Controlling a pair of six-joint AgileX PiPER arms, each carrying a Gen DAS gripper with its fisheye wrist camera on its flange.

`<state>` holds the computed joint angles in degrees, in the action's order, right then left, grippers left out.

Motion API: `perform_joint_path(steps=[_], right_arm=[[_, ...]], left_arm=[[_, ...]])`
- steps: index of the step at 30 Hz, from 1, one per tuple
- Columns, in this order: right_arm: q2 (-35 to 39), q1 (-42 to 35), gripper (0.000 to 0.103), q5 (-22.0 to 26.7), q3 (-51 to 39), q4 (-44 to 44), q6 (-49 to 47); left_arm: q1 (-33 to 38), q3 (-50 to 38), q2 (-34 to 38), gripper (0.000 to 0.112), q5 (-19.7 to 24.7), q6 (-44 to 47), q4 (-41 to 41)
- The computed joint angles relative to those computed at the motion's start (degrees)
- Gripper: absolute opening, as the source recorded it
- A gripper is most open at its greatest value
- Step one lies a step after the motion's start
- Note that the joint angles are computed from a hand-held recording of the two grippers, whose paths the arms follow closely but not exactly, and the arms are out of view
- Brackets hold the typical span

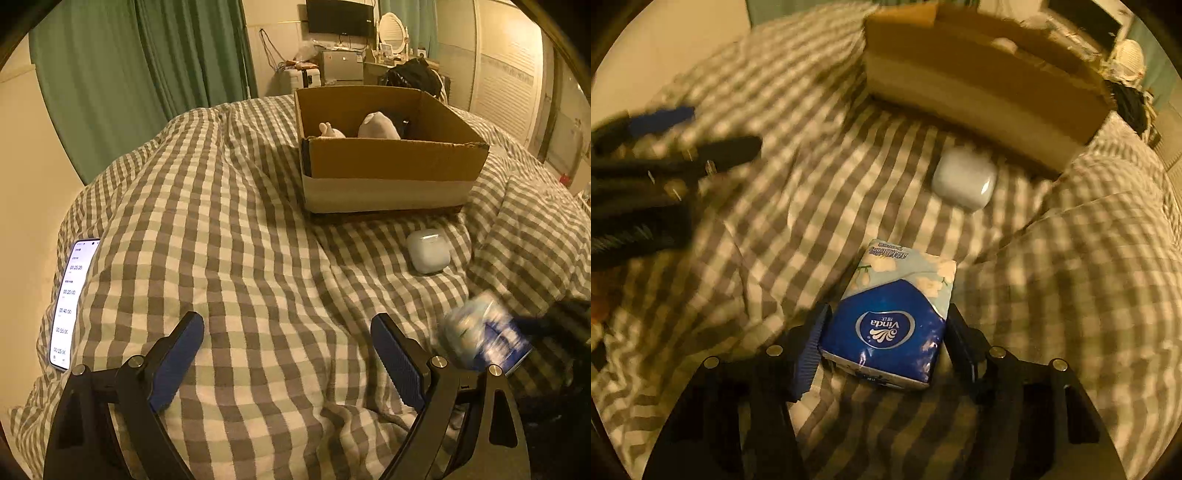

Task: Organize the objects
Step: 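Grasp the white earbud case with the left gripper while the right gripper grasps the blue tissue pack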

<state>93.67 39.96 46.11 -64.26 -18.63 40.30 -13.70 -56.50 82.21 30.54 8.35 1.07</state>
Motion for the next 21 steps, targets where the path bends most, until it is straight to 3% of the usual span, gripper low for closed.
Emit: perform_joint_path(steps=[4,7,12,21], right_arm=[[-7.2,-0.3,0.060,1.0,1.7,-5.3,4.4],[-9.8,-0.7,0.060,5.3,-0.6,-10.2,6.0],[-12.1,-4.4,0.060,7.0,-1.7,-12.2,3.9],[-8.2,-16.9,0.060,2.2,-5.6,-6.6,-9.2]], left_arm=[[-2.1,-2.6,1.8,0.094,1.5,-1.9,0.6],[-5.1,-5.3,4.1,0.094,2.2,-4.2,1.7],[-9.6,-11.3,10.3,0.094,2.7,-7.7,2.3],[-14.5,-22.1,23.3,0.094,4.5,-3.9,-4.5]])
